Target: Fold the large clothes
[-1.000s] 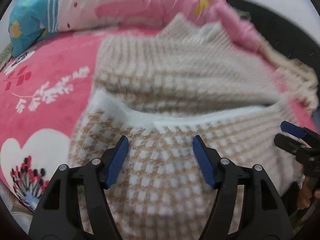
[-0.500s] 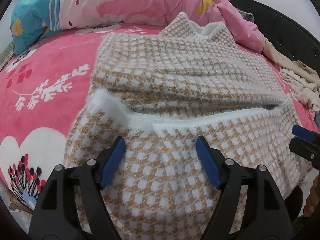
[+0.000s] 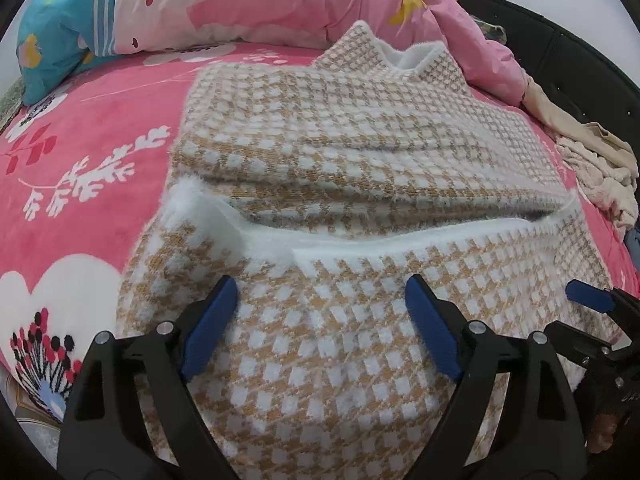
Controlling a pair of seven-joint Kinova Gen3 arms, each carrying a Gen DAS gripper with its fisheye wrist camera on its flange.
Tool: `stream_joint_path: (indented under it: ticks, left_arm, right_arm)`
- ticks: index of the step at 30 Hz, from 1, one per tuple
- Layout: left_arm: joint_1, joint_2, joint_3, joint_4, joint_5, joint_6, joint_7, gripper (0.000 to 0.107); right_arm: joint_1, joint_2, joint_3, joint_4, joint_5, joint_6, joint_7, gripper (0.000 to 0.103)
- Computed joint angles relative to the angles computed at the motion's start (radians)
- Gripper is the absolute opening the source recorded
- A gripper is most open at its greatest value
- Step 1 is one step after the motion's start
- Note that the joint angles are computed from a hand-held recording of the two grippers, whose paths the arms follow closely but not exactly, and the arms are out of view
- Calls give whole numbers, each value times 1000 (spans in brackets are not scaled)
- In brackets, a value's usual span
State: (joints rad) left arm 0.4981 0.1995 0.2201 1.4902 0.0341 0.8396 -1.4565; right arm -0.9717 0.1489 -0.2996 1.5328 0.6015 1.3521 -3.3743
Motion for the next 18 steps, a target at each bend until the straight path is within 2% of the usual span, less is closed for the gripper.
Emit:
stream_joint_path:
  ticks: [6,12,15,18]
  left_arm:
    - [-2,-2,0,-4,7,1,0,83]
    - [-64,-56,4,-40,96,55,-100,83]
    - [-77,-59,-18,-120,123,91,-158,83]
    - [-124,3,5,-259,165,156,-197,83]
  right_arm:
    - [7,9,7,-4,-11,-10,21,89]
    - [39,-82,-4,-32,40,-10,105,89]
    - [92,-120,-10,-72,62,-8,200,89]
    - [185,-164,14,-89,46,-97,322,89]
